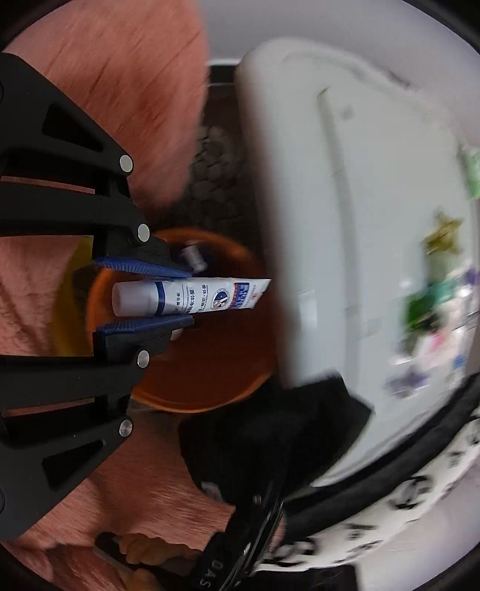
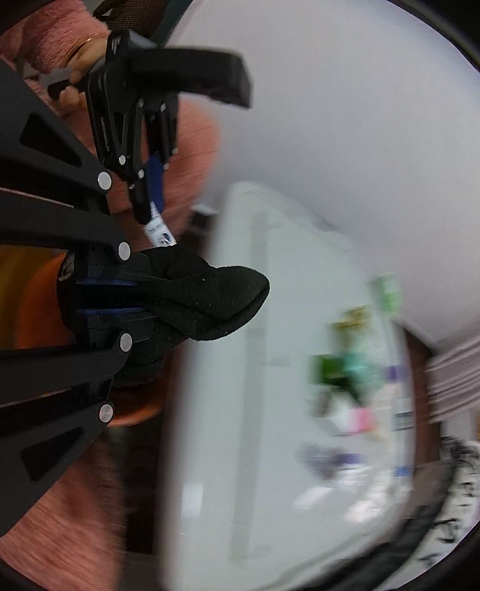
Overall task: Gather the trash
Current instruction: 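Drop the white toothpaste tube into the bucket with the left gripper while the right gripper drops the black cloth, then carry the yellow hair clip to the bucket with the left gripper while the right gripper carries the green cup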
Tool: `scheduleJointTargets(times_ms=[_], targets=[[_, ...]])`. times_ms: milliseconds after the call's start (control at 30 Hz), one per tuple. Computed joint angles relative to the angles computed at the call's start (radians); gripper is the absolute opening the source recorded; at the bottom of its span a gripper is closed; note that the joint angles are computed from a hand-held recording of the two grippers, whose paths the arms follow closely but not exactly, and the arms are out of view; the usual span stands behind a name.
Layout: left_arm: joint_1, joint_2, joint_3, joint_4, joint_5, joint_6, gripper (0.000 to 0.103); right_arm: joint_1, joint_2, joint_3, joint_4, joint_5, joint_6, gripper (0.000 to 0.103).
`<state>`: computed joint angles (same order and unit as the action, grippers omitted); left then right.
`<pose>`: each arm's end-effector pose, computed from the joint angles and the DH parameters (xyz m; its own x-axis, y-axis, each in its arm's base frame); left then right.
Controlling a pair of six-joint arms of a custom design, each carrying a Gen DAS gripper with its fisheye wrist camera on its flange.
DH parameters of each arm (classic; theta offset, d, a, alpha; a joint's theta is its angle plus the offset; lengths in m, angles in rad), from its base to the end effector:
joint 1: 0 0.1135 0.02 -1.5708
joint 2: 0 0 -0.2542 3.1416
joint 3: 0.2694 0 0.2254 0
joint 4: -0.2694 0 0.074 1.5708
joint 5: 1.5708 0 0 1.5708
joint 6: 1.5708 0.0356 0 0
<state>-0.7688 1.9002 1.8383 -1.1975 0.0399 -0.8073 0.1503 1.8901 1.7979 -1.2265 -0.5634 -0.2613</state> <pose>0.2551 -0.2488 0.2962 -0.9813 -0.0550 -0.1844 -0.0078 0.9688 -0.2476 0.3409 0.0708 0.2938 -0.8582 -0.3509 -0.3746 -0.4969 0.7508 0.4352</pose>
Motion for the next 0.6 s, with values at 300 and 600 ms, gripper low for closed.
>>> scheduleJointTargets(times_ms=[300,600], targets=[[-0.006,0.108,-0.044,0.012,0.077,-0.023,0.059,0.049,0.009,-0.103,0.066,0.219,0.095,0.059],[0.012,0.025,0.082,-0.02,-0.202,-0.044,0.07,0.016,0.036,0.094,0.061,0.163,0.129,0.064]])
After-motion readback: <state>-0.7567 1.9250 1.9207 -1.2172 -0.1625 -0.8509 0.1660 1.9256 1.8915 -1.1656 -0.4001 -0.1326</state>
